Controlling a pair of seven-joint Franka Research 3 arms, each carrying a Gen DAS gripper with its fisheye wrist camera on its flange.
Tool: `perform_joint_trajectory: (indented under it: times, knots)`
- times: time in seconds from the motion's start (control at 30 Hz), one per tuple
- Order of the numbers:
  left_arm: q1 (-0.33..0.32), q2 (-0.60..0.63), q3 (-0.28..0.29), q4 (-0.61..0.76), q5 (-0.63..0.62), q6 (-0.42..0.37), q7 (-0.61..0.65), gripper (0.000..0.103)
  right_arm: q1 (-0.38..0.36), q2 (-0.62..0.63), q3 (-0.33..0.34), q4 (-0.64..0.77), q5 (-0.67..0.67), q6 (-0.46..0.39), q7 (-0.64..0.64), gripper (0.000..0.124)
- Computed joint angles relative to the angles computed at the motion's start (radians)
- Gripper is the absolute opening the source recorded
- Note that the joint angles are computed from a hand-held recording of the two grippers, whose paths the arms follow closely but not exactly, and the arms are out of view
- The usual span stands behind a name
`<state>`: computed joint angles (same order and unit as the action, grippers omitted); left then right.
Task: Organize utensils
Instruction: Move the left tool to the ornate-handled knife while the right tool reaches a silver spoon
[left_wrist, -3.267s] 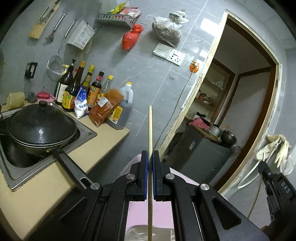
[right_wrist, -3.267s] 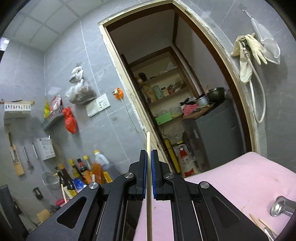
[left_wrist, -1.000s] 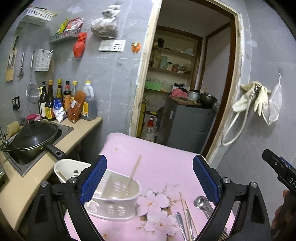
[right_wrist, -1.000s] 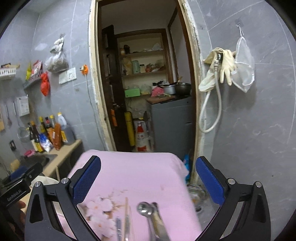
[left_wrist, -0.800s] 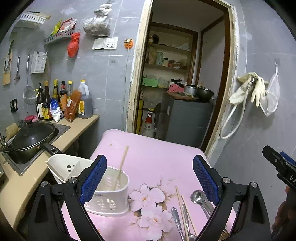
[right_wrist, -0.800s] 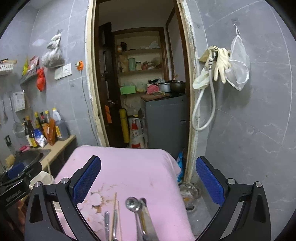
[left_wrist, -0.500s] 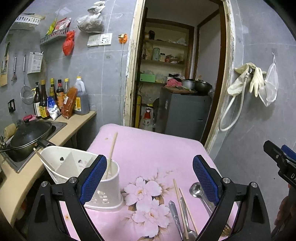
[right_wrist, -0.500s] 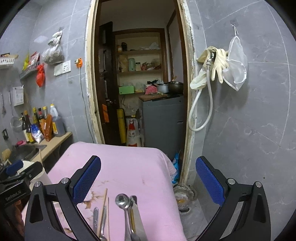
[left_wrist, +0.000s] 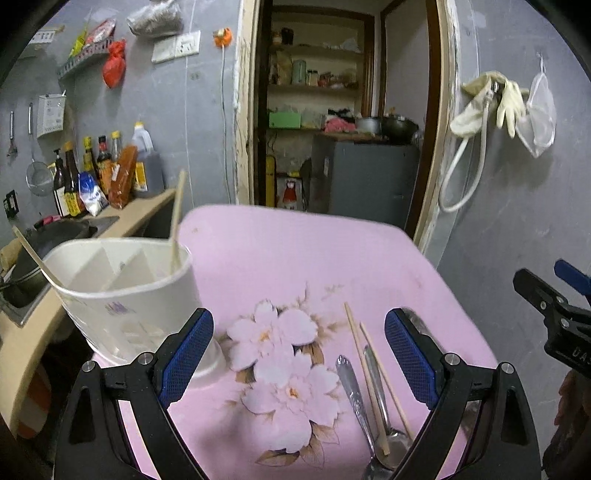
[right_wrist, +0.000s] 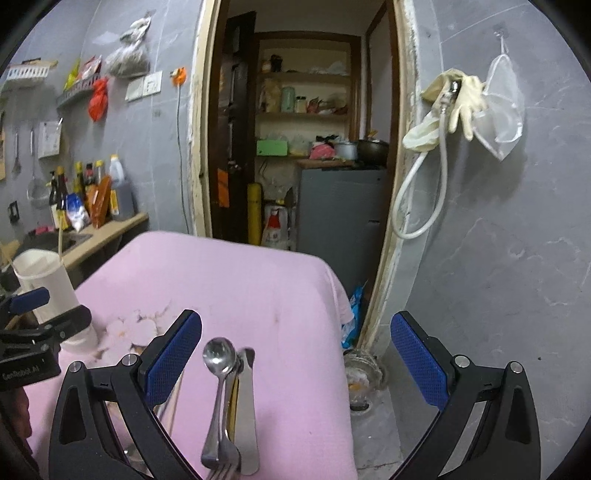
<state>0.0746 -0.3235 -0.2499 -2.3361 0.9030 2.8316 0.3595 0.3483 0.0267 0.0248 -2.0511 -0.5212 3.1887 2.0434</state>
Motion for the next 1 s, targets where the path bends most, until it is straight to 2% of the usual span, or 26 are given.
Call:
perform_joint_trajectory:
  times: [0.1,0.23,0.3,0.47,0.53,0.57,0.63,0.73,0.8,0.87,1.0]
  knots:
    - [-0.015,0.035,0.002,0.006,-0.023,-0.018,0.016,0.091,-0.016,0.032,0.035,0.001,0.149,0.003,-0.160,0.103]
    - [-0.054,0.080,0.027,0.014,-0.092,-0.037,0.080,0.091,-0.086,0.073,0.145,0.023,0.422,-0.050,-0.449,0.103]
    - [-0.077,0.100,0.045,0.017,-0.150,-0.043,0.134,0.091,-0.098,0.089,0.166,0.035,0.498,-0.087,-0.542,0.103]
    - [-0.119,0.149,0.077,0.042,-0.300,-0.075,0.272,0.087,-0.088,0.125,0.160,0.084,0.625,-0.207,-0.678,0.100]
    - [-0.134,0.167,0.089,0.053,-0.365,-0.079,0.337,0.071,-0.077,0.134,0.149,0.100,0.666,-0.242,-0.714,0.096]
    - [-0.142,0.176,0.096,0.061,-0.405,-0.085,0.379,0.067,-0.073,0.141,0.146,0.111,0.691,-0.263,-0.737,0.092]
    - [-0.157,0.194,0.105,0.074,-0.483,-0.098,0.458,0.051,-0.061,0.149,0.134,0.129,0.729,-0.297,-0.771,0.084]
    - [-0.178,0.212,0.118,0.087,-0.623,-0.114,0.580,0.033,-0.042,0.156,0.119,0.144,0.777,-0.334,-0.829,0.075]
    - [-0.188,0.222,0.118,0.099,-0.701,-0.139,0.644,0.029,-0.027,0.161,0.108,0.152,0.780,-0.356,-0.847,0.067]
    - [-0.183,0.227,0.108,0.105,-0.694,-0.149,0.649,0.029,-0.015,0.165,0.098,0.158,0.775,-0.380,-0.861,0.063]
    - [-0.179,0.249,0.099,0.140,-0.689,-0.192,0.663,0.029,0.009,0.172,0.078,0.165,0.734,-0.393,-0.854,0.062]
